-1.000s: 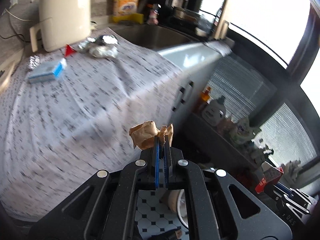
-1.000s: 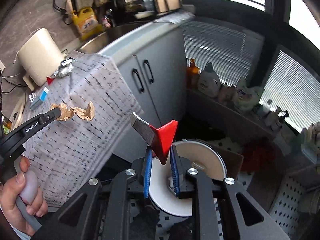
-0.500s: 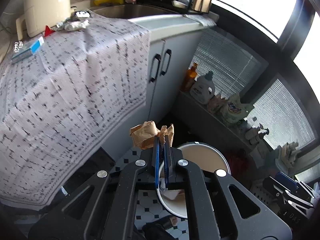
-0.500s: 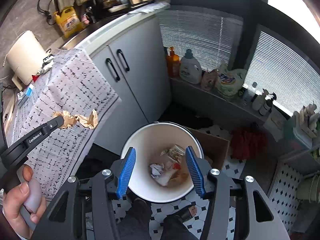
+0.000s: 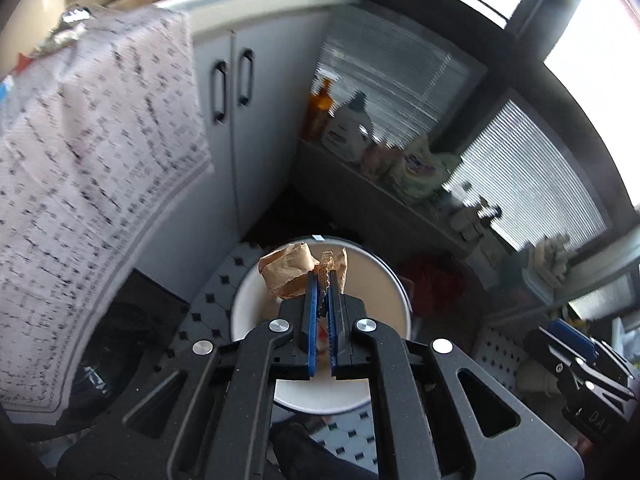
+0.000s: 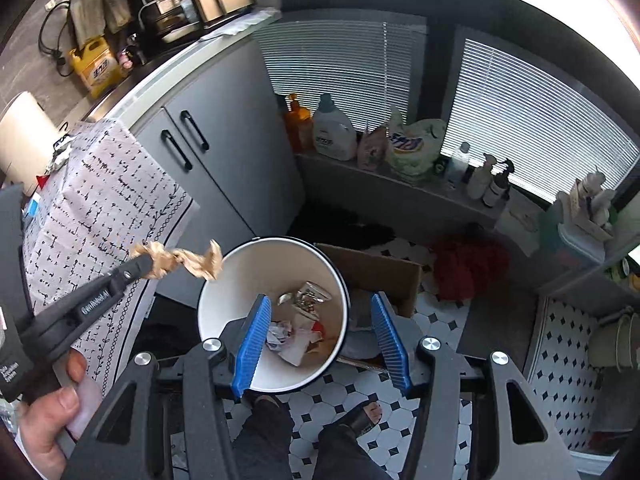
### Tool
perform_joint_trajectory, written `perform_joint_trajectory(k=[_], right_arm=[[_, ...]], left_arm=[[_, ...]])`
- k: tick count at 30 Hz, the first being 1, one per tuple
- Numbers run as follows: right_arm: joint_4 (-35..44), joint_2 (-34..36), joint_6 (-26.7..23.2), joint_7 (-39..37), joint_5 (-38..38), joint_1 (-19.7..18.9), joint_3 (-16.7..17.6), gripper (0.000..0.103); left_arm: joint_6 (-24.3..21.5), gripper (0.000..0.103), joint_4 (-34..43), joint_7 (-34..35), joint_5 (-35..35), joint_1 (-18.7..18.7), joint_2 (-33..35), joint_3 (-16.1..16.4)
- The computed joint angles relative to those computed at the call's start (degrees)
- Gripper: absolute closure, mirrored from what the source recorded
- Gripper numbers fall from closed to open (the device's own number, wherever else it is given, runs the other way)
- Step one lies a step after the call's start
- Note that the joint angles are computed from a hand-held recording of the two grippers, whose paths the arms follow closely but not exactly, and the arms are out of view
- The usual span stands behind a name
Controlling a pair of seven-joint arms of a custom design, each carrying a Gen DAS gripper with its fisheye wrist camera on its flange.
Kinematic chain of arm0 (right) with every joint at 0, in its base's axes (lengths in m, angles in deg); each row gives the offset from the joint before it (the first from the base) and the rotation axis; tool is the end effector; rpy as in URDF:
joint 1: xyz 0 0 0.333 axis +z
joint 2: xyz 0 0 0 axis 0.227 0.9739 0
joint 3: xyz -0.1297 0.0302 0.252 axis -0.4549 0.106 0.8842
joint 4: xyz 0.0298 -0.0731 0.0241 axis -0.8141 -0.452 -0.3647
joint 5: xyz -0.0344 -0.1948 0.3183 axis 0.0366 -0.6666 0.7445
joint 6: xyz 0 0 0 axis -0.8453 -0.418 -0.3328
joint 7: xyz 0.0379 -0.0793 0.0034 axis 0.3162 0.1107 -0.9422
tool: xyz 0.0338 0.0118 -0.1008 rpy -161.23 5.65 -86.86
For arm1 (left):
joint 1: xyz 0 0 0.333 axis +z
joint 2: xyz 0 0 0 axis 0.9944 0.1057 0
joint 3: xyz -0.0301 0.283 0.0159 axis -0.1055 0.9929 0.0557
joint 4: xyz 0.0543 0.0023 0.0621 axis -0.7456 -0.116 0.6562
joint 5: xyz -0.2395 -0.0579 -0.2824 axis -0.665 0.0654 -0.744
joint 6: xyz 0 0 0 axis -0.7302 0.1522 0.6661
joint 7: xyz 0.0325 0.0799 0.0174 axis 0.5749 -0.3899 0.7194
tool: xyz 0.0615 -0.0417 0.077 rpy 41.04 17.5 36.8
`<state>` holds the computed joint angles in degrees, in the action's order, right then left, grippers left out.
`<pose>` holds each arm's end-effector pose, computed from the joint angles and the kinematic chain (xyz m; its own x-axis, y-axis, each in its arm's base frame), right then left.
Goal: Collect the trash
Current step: 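Open the right gripper over the bucket while the left gripper opens to drop brown paper, then move both open tools back over the counter toward the remaining trash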
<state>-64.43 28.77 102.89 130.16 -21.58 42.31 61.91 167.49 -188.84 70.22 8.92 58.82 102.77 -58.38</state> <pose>0.4333 0.3637 0.4366 -0.0910 -0.9872 -0.1307 -0.8747 0.1419 -0.4635 0.4783 -0.4272 0.4251 0.0029 -0.9671 0.2545 -0.8810 -0.1229 -0.4569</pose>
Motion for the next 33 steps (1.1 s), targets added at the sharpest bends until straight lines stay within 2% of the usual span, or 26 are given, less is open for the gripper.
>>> perform_joint_trajectory(k=[3,4,6,7,12,18,22,27,31,33], right_arm=[[-1.2,-0.8,0.1,0.3,0.2,-0.2,-0.1,0.051],[-1.5,-1.0,0.1,0.3,0.4,-0.2,-0.1,0.051],[-2.0,-1.4,0.4,0.2,0.6,-0.3,-0.2,0.051],[-2.1,-1.5,0.5,0.2,0.6,-0.4,-0.2,0.051],[-0.6,-0.5,0.9,0.4,0.6,-0.2,0.0,0.051],[3.7,2.4,1.8,-1.8,1.1,0.2,0.2,0.052],[10.1,6.6,1.7,-3.2,0.0,1.3,0.5,0.052],[20.2,12.8,0.7,-4.5,-2.6,3.9,0.5,0.029],[31.2,19.9,-0.9,-7.5,-2.7,6.3,0.3,0.019],[36.4,23.2,-1.8,-8.6,-2.6,7.7,-0.1,0.012]], left_arm=[[0.0,0.091,0.5,1.6,-2.0,0.4,1.0,-0.8],[0.0,0.084,0.5,1.8,-2.5,0.4,1.2,-0.9],[0.4,0.057,0.2,0.9,-2.0,0.1,0.9,-0.5],[0.6,0.053,-0.1,0.3,-1.5,-0.1,0.5,-0.3],[-0.2,0.050,-1.0,-1.0,0.0,0.2,-1.3,0.4],[-1.0,0.035,-4.6,-4.3,2.9,1.4,-6.4,1.6],[-2.1,0.027,-7.8,-6.5,4.9,2.9,-10.8,2.2],[-3.8,0.010,-12.0,-8.4,7.1,5.7,-16.9,2.9],[-4.8,0.006,-15.5,-9.7,8.3,8.4,-22.1,3.6],[-5.2,0.006,-17.5,-9.8,8.6,9.8,-24.8,4.1]])
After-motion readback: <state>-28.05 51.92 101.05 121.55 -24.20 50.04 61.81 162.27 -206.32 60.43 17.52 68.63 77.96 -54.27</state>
